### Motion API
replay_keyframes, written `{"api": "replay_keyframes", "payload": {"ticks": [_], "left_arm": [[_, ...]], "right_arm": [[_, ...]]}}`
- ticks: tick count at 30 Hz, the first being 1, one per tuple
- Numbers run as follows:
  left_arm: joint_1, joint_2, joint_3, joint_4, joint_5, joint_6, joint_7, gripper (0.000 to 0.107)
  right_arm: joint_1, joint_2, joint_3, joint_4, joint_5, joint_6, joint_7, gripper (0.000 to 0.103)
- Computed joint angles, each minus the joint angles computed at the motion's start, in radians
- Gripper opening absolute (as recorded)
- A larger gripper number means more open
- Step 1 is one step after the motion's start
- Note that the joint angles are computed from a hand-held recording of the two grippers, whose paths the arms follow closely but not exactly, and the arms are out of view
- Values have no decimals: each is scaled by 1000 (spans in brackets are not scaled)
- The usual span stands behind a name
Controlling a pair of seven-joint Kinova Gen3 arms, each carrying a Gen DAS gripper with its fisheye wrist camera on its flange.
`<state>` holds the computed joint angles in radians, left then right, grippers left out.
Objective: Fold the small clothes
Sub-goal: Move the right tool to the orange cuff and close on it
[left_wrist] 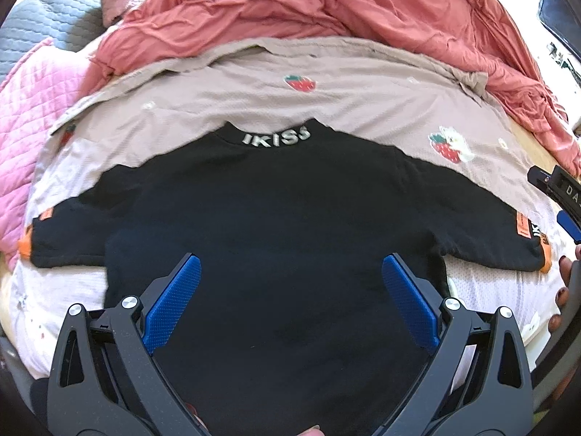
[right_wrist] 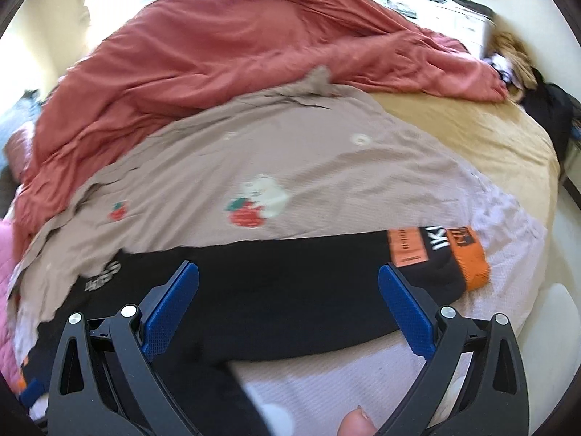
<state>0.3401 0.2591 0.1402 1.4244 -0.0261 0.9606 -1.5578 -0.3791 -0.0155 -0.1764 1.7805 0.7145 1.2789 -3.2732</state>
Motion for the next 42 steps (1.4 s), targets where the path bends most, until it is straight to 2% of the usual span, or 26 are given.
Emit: {"api": "replay_keyframes", "payload": {"ticks": [7,14,22,27,29,30,31,33,35,36,37,38,40,42], "left_arm": [[42,56,3,8,-25,-27,25,94],[42,81,25,38,29,-96,-35,94],[98,115,32,33,11,-131,-56,94],[124,139,21,31,-16,-134,-53,94],[140,149,11,35,-42,-138,-43,94],[146,149,8,39,-51,-142,-39,94],[152,151,5,44,-62,-146,-37,94],[159,153,4,58,-78,-162,-36,94],[159,153,6,69,-82,-173,-39,94],[157,157,8,71,-81,-171,-42,94],[153,162,12,70,-74,-166,-46,94],[147,167,16,69,-64,-160,-50,94],[139,172,17,72,-49,-157,-50,94],[129,168,20,81,-35,-166,-57,94]], "right_arm": [[47,-22,24,122,-1,16,-68,99],[105,-63,30,215,-11,30,-127,99],[187,-108,53,293,-53,0,-161,98],[237,-130,69,338,-69,-59,-160,98],[256,-140,79,355,-79,-102,-151,92],[266,-140,85,358,-89,-118,-138,78],[278,-137,93,363,-96,-139,-124,70],[299,-127,108,367,-119,-175,-94,67],[315,-134,120,381,-139,-219,-78,55],[327,-142,108,385,-140,-227,-80,43],[327,-157,102,394,-130,-244,-86,27],[309,-167,105,395,-114,-246,-92,24],[326,-155,53,374,-87,-214,-86,20],[310,-173,33,376,-41,-230,-114,18]]}}
